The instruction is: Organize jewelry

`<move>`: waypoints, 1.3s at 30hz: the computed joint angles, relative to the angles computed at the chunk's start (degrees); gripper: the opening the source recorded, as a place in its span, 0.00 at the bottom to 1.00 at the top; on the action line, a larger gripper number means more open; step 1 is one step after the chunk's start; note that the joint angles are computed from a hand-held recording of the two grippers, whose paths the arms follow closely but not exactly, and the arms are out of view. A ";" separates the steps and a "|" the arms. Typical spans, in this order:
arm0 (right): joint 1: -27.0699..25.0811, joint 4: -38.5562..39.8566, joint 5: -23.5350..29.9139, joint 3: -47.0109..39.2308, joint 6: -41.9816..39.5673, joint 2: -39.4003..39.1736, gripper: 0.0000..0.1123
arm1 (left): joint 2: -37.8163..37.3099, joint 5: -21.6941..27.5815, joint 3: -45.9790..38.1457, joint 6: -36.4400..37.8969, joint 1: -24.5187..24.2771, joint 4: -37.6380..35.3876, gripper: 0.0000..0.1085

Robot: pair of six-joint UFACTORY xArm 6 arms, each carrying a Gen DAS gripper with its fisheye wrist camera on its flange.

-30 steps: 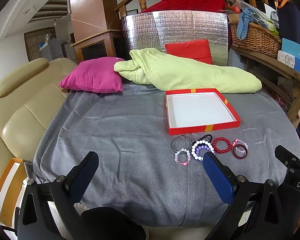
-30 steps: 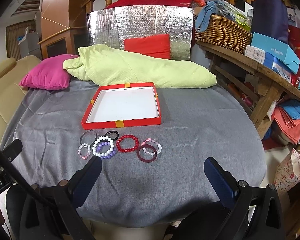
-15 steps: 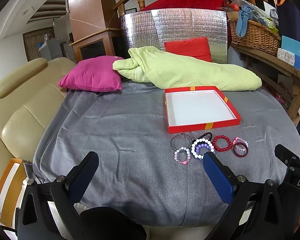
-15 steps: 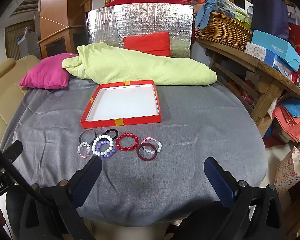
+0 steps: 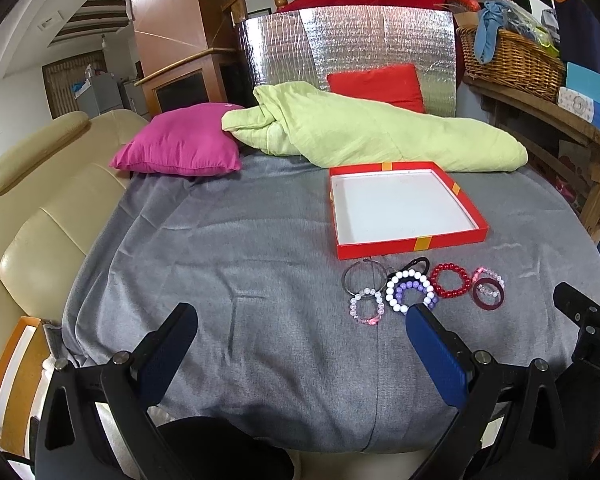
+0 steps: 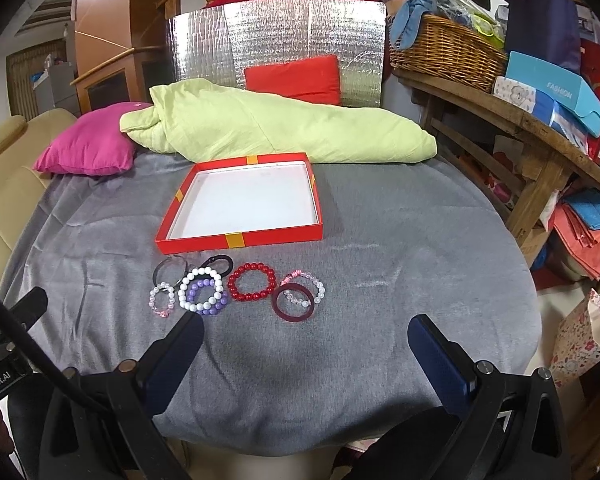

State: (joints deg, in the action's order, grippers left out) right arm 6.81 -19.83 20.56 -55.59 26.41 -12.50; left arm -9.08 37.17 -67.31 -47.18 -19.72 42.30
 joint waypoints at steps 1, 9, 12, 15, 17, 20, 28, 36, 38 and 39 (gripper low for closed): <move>-0.15 0.12 -0.07 -0.19 -0.12 0.42 0.92 | 0.42 0.12 -0.30 0.25 0.03 -0.35 0.95; -2.93 7.50 -1.49 -2.25 -6.50 6.07 0.92 | 5.90 -1.06 -2.89 3.23 1.35 -3.17 0.95; -4.13 17.87 -2.18 -3.26 -15.91 9.19 0.91 | 8.70 -5.63 -3.17 9.03 3.09 -9.86 0.95; -5.71 28.61 -0.60 -6.27 -26.15 13.86 0.81 | 13.45 -7.82 -4.94 18.00 4.46 -19.74 0.95; -6.81 32.80 1.73 -8.98 -29.73 16.90 0.74 | 16.36 -9.43 -6.22 23.07 5.15 -25.45 0.95; -7.68 38.37 3.15 -11.70 -34.12 19.89 0.69 | 19.34 -10.13 -7.96 29.14 5.63 -32.98 0.95; -6.69 46.60 8.96 -19.23 -41.69 26.24 0.51 | 24.78 -7.84 -12.72 42.02 6.32 -47.94 0.79; -4.75 41.39 7.66 -21.90 -37.71 29.57 0.16 | 30.05 -4.53 -18.68 45.37 6.18 -50.45 0.65; -4.71 41.91 7.07 -21.56 -37.78 29.55 0.06 | 30.70 -4.93 -19.34 45.44 6.05 -49.78 0.60; -4.81 42.46 6.81 -21.35 -38.30 29.40 0.06 | 30.02 -5.11 -18.67 45.77 6.08 -49.98 0.53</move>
State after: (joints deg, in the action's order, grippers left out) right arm 2.00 22.62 27.37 -76.94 -11.89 16.90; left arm 20.95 32.05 -85.99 -1.41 -13.64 -7.68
